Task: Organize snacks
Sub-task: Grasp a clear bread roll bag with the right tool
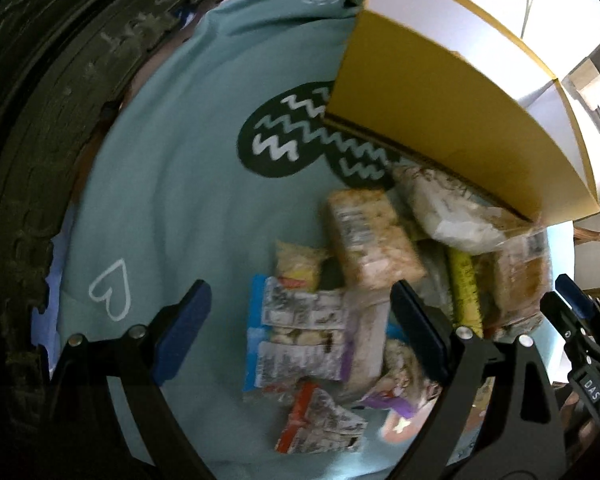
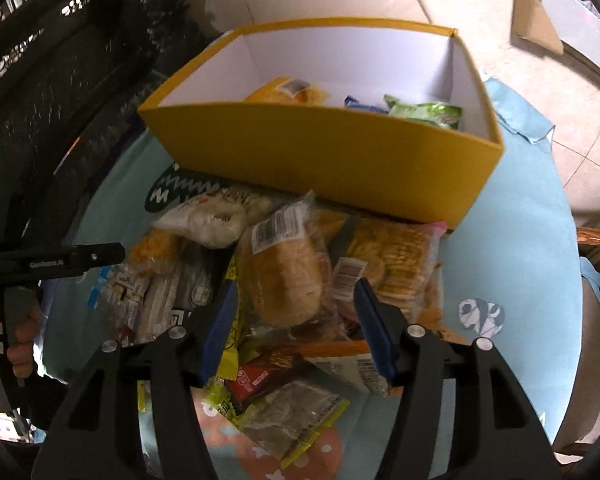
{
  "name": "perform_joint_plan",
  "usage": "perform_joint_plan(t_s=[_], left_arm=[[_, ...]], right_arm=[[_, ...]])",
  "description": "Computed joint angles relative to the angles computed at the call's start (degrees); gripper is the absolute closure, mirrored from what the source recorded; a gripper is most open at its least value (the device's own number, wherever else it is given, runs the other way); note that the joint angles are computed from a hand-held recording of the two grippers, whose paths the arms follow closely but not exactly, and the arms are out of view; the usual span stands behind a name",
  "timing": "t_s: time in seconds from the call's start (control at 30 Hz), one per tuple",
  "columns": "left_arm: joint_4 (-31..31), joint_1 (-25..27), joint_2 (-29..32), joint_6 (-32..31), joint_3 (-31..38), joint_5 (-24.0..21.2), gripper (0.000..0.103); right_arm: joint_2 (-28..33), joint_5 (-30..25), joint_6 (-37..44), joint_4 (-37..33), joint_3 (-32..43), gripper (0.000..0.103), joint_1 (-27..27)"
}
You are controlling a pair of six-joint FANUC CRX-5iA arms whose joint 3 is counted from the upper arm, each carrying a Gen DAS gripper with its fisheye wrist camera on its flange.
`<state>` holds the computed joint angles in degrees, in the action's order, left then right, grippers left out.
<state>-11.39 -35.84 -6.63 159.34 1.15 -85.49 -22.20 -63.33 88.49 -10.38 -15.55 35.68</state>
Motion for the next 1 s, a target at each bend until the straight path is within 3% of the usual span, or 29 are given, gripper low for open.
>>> perform_joint_plan(t_s=[0.4,0.43,0.5,0.7,0.83,1.0], left_arm=[[1.5,1.25,-0.81,0.22,-2.34,0.26,0.01],[1.68,1.31,-0.75,0.24,-2.43,0.43,0.01],[1.91,1.4,-0.85,0.35,-2.55,0.64,0.01],[1.78,1.22,-0.63,0.4,-1.73,1.14,0.01],[2.86,1.47,1.26,-1.34,-0.73,2.77,0.01],[5.52,3.52,4.63,-2.34,-0.05,4.59,0.008]], right_arm=[[4.59,3.12,-0.7,5.04,-1.87,0.041,5.71],[5.15,2.75,-0.76,5.71,-1.9,0.055,6.27],[5.35,2.02,-0.96,5.51,-1.72,0.066,6.46],[4.18,-4.11,4.24,-7.59,3.63,0.068,-3.41],[3.15,-8.4,6.21,-12.21,4.94,0.068,-9.48],[1.03,-9.93,5.96,-12.96,3.44,0.068,-12.14]])
